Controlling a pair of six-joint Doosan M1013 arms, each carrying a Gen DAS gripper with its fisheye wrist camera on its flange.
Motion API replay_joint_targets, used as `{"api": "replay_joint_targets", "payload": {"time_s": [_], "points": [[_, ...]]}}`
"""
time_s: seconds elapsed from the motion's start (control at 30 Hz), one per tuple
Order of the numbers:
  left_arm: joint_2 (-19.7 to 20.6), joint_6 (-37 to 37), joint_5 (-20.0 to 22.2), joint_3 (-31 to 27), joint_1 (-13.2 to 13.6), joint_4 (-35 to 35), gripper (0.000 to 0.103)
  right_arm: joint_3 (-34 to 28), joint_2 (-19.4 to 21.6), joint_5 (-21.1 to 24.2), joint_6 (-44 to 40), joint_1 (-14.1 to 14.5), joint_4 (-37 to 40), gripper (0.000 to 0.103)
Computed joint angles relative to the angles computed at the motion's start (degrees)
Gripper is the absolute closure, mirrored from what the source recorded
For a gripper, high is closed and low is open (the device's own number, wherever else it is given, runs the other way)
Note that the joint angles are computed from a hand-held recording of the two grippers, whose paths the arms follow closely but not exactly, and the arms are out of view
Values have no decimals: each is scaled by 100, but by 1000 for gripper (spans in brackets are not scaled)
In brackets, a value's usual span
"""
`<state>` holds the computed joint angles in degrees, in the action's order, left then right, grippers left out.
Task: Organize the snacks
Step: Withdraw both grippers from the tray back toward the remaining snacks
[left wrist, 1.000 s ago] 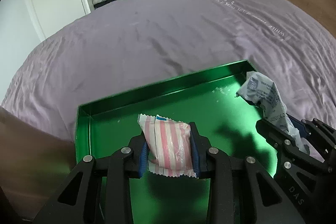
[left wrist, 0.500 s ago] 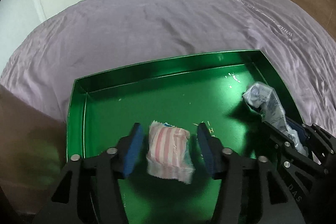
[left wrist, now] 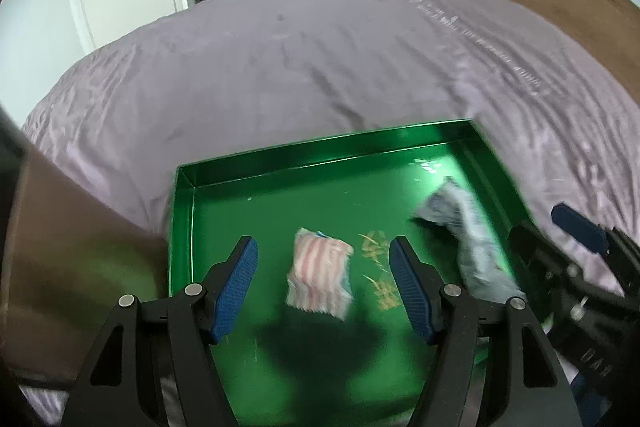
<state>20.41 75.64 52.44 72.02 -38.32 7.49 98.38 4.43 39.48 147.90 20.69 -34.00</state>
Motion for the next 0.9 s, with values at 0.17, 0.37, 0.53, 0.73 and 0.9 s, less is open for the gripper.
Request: {"api": "replay_joint_targets", "payload": {"time_s": [0.17, 0.37, 0.53, 0.73, 0.9], "points": [[-465, 85, -37, 345, -53, -202, 41, 28, -469, 492, 1210, 435, -1057, 50], [-1237, 253, -153, 748, -80, -319, 41, -299, -855, 1532, 1805, 1131, -1962, 50], [-1931, 479, -384, 903, 112, -124, 40, -937, -876, 2329, 1739, 1887, -2688, 49], [-2613, 534, -571, 993, 826, 109, 27, -1713, -624, 2792, 1417, 2765, -3182, 49], [-3062, 684, -683, 1158, 1689, 204, 27, -2330, -221, 2903, 1130, 3322, -3332, 49]]}}
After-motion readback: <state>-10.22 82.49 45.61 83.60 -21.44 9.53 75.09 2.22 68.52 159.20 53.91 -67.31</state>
